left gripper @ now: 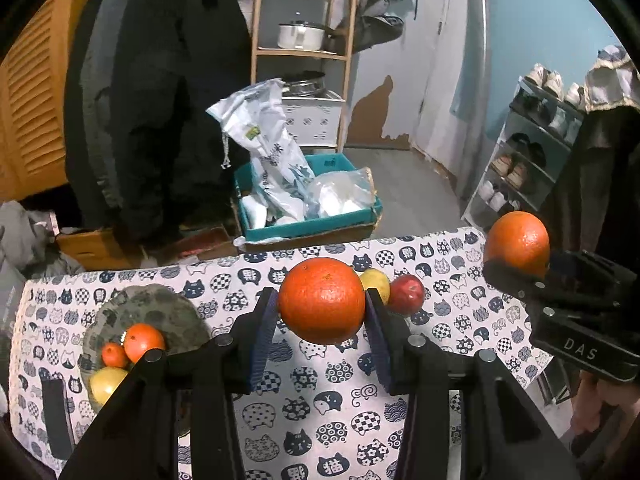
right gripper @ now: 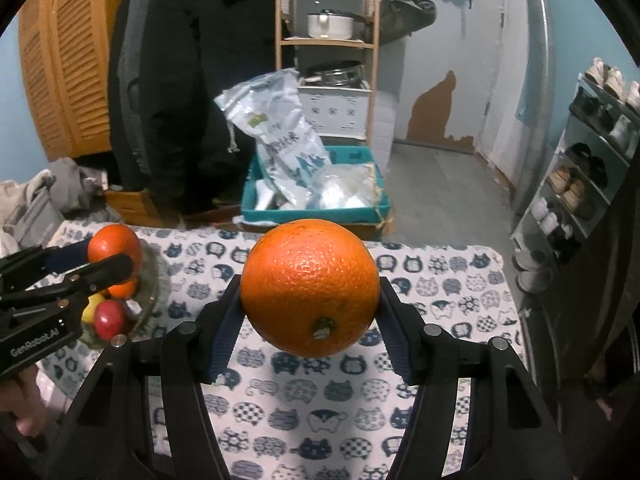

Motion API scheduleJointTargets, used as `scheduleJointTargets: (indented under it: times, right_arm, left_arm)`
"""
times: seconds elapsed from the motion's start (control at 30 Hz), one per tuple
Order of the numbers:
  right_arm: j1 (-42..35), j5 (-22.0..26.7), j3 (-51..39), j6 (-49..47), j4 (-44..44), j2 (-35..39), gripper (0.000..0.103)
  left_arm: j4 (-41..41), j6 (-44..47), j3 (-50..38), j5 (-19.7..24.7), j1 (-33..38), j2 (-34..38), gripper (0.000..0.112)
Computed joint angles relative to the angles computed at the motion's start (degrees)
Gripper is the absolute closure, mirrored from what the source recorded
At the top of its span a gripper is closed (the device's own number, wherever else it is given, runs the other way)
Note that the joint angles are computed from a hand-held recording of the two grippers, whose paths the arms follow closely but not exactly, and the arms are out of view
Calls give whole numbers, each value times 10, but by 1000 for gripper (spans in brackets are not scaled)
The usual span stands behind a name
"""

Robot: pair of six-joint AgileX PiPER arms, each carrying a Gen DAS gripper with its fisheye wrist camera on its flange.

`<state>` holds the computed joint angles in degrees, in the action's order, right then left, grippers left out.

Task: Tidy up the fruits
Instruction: 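Carry both held oranges over to the glass bowl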

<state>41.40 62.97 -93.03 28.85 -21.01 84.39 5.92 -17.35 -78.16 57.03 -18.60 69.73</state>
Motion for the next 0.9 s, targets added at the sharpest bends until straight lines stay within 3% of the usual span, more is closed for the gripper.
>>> scheduleJointTargets:
  times: [0.5, 0.9]
  right_arm:
    - [71, 33, -121, 4, -14, 85, 40]
    - [106, 64, -269, -23, 12, 197, 40]
  left_arm:
    - [-32, 54, 21, 6, 98, -44, 68]
    - [-114, 160, 48, 8, 257, -61, 68]
